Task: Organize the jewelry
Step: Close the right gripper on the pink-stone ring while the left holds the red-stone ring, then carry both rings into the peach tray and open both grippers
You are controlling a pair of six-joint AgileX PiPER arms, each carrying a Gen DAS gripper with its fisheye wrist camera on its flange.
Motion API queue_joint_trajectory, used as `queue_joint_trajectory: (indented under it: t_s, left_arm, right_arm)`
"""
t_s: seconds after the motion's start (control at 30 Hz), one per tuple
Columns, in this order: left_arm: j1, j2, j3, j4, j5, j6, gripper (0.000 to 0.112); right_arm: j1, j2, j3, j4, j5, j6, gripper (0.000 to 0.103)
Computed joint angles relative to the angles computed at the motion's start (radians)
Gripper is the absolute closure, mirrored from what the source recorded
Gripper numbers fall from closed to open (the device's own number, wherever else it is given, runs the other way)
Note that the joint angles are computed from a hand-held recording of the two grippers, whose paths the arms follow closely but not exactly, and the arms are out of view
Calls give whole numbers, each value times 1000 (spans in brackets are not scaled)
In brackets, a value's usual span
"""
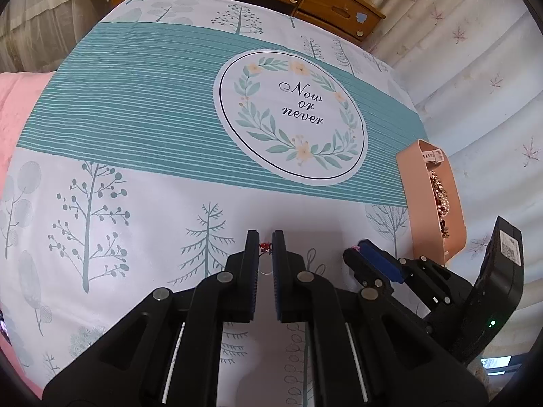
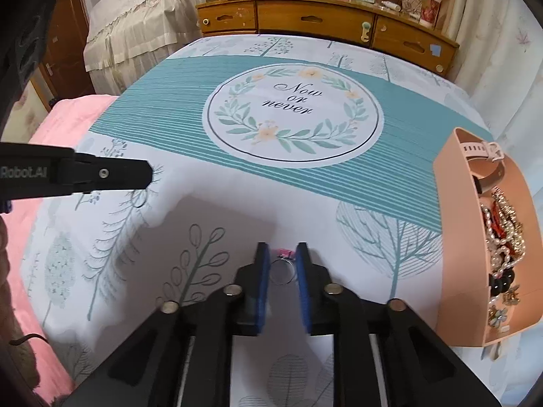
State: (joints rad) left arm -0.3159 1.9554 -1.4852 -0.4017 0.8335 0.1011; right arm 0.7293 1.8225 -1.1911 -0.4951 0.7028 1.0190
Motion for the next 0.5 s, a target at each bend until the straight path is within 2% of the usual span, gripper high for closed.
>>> queue_joint_trajectory:
  t_s: [0.13,0.17,0.27,0.5]
  left_arm:
    - [-6,-15,9,10,0,-6,107]
    - [-10,-21,8,16,3,-12,107]
    - [-27,-38,5,43,8,-38,107]
    - [-114,-89,-44,132,42,-129,107]
  right_arm:
    - [-5,-10,16,-4,-17,8,90]
    - [-5,-16,23,-6,-21,13,95]
    - [-3,-54,50,-5,-38,23,95]
    - [19,-230,158,-89,-58,120,95]
